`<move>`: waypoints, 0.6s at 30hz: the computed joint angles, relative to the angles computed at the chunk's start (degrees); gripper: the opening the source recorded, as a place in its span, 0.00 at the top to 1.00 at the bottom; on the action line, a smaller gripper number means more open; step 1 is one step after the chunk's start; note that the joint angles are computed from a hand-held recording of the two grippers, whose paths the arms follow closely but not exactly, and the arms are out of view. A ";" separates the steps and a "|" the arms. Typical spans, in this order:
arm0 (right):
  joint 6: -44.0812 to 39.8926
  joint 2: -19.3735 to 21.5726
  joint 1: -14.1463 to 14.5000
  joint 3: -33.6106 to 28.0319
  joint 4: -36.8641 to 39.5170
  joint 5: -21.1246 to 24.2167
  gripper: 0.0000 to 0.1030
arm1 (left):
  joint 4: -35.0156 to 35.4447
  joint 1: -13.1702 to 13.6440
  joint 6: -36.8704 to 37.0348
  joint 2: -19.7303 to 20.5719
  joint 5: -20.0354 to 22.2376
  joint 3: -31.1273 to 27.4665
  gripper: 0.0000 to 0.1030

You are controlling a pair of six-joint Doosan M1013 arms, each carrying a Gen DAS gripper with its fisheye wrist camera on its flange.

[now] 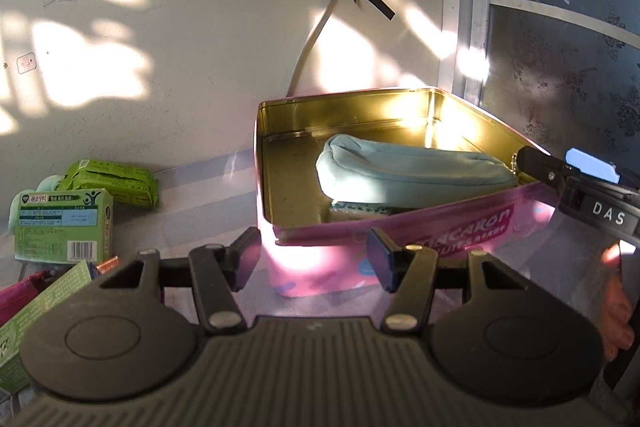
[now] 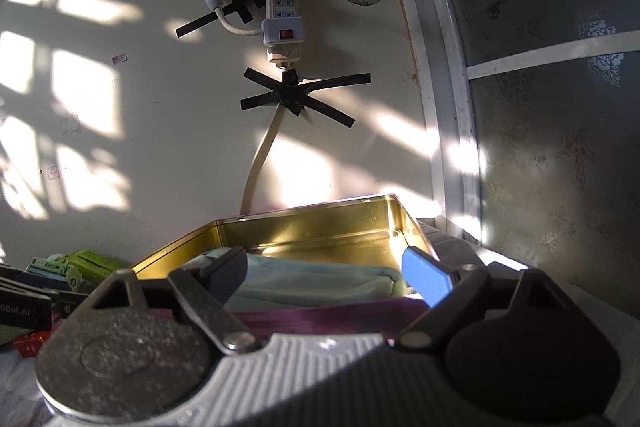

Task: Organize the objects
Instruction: 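Move the left gripper to the green toothpaste box and grasp it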

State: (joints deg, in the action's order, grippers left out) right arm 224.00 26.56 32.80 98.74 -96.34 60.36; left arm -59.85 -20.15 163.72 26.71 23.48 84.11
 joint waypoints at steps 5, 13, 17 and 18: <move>-1.29 -0.26 1.17 -0.62 4.31 -2.82 0.14 | 5.16 0.44 -4.76 -0.50 -0.60 1.49 0.41; -28.38 0.91 -0.33 -6.08 26.47 -19.43 0.12 | 28.22 1.21 -27.40 0.04 -3.04 2.29 0.41; -38.15 2.70 0.12 -8.71 32.52 -21.77 0.09 | 28.57 2.88 -30.50 0.04 -3.24 2.88 0.35; -38.90 2.95 0.40 -9.03 32.59 -22.95 0.09 | 28.69 3.21 -30.57 -0.10 -3.68 3.15 0.34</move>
